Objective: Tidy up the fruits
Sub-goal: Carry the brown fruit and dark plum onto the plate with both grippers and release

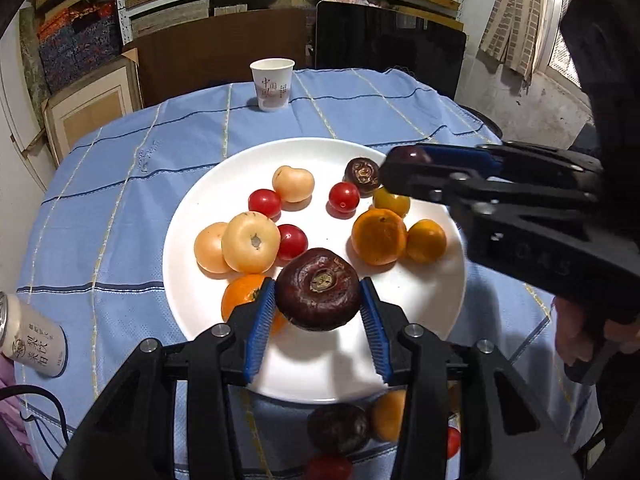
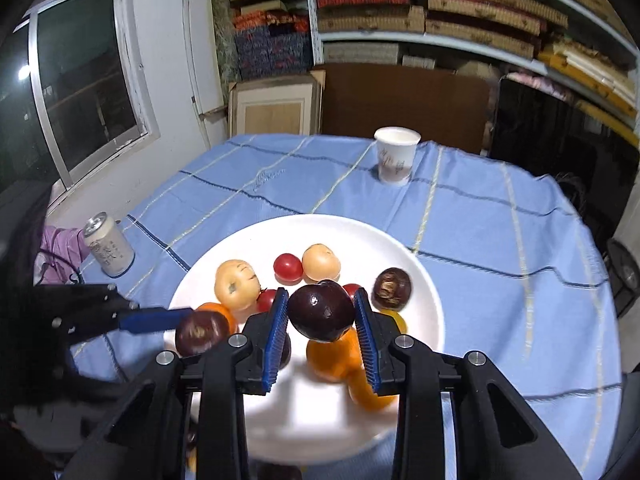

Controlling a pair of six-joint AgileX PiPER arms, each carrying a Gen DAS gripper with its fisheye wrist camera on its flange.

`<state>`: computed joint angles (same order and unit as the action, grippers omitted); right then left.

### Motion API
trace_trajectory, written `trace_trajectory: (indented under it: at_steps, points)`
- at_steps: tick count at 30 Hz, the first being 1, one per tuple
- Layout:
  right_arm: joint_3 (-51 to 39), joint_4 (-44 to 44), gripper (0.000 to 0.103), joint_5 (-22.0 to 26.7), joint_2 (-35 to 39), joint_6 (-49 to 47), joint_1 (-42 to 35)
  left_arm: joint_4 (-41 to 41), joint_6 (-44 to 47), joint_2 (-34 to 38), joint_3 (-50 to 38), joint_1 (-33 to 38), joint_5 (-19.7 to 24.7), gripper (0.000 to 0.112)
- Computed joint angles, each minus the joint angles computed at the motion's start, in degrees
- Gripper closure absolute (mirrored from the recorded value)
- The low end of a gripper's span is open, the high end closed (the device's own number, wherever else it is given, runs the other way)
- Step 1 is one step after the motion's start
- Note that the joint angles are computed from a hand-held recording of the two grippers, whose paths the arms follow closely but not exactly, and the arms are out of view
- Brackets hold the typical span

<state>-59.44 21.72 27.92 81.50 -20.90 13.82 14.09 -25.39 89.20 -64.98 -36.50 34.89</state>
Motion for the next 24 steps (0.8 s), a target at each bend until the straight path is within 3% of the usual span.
trace_trajectory:
  at_steps: [2, 5, 6, 10, 14, 21, 24]
  points:
    - [-1.0, -0.1, 0.066, -0.7, 2.3, 0.3, 0.7, -0.8, 0.8, 0.5, 0.4, 0.7, -0.7, 0.069]
    - [0.1, -2.5, 0.052, -3.2, 1.7, 2.6, 2.0, -0.5, -0.4, -0.4, 1.5, 1.3, -1.8, 0.043]
    - [0.8, -3.4, 0.048, -3.8, 0.8, 3.5, 2.4, 0.8, -1.8, -0.8, 1.9, 1.1, -2.0, 0.041]
    - [2.1, -5.7, 0.048, -2.8, -2.2, 6.5, 2.9, 6.9, -8.0, -3.5, 3.5, -1.3, -0.7, 0.038]
    - [6.6, -5.3, 0.048, -1.7, -8.4, 6.9, 3.3, 18.4, -20.1, -7.8, 7.7, -7.3, 2.4, 0.038]
    - [18.4, -6.5, 0.048, 0.6, -22.5, 11.3, 6.9, 25.9, -33.1, -15.9, 16.6, -16.2, 7.5, 0.037]
    - [24.5, -11.5, 0.048, 1.7, -30.3, 19.5, 11.6, 26.4, -37.0, -19.6, 20.6, -19.6, 9.0, 0.036]
